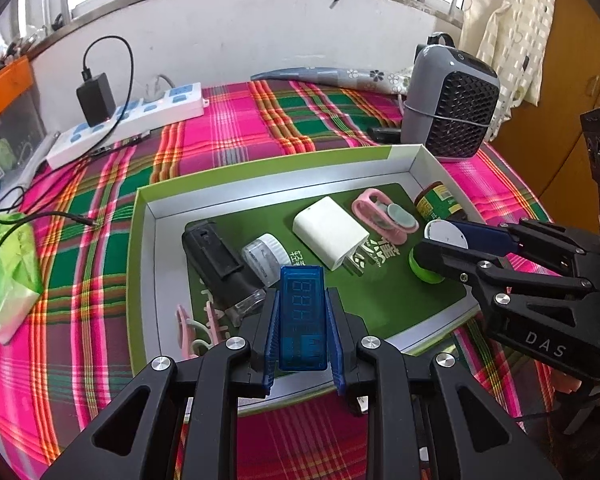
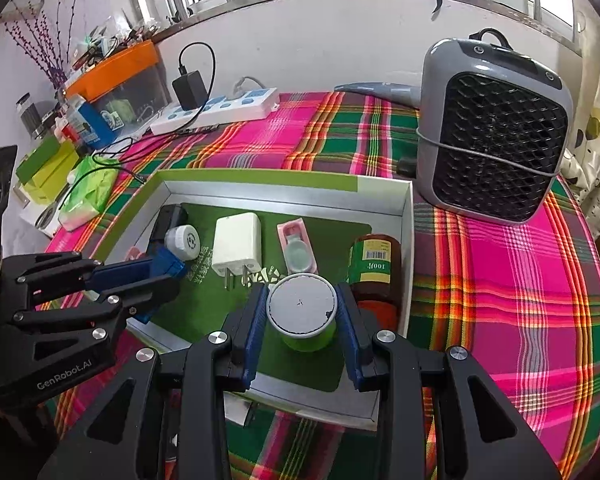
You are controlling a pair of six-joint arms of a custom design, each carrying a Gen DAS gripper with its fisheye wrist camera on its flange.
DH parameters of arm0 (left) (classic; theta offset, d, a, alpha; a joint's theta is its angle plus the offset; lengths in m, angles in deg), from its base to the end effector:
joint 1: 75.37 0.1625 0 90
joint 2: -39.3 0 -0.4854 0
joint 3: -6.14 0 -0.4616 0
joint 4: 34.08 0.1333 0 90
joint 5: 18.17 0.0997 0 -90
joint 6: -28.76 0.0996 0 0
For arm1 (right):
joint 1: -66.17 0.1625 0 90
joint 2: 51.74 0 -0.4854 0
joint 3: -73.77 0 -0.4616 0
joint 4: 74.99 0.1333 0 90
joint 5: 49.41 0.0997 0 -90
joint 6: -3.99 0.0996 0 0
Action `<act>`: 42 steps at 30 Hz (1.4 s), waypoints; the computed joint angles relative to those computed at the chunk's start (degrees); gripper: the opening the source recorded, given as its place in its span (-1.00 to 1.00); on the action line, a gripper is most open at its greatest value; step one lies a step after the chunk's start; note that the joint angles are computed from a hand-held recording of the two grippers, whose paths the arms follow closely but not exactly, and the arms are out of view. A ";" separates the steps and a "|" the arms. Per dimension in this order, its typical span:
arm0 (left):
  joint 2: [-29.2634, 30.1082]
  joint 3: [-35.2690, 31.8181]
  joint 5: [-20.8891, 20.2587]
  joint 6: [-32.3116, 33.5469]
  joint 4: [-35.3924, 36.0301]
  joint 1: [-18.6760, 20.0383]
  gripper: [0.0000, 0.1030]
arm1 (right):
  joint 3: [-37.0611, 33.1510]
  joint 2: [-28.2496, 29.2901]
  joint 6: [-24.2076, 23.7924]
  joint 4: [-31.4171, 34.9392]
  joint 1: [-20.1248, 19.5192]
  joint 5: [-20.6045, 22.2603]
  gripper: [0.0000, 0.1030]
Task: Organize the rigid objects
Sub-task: 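Lower the USB stick into the box with the left tool while the right tool lowers the puck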
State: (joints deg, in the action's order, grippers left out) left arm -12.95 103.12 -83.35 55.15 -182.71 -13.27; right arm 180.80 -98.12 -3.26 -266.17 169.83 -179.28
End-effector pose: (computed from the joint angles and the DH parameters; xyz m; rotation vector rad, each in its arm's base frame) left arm -0.1932 -0.7391 0.1576 1.1644 2.4293 -0.3361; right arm 0.2296 -0.6507 0.1182 0.1165 -2.3576 0.9099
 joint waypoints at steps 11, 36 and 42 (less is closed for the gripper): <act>0.43 -0.36 0.00 -0.26 0.49 0.09 -0.60 | -0.27 0.39 -0.73 -0.32 -0.05 -0.33 -0.31; 1.11 -0.46 0.14 -0.12 0.55 0.34 -0.59 | -0.40 1.00 -2.26 -1.56 0.21 -1.13 -0.31; 1.15 -0.51 0.19 -0.29 0.68 0.32 -0.59 | -0.41 1.09 -2.47 -1.59 0.30 -1.21 -0.31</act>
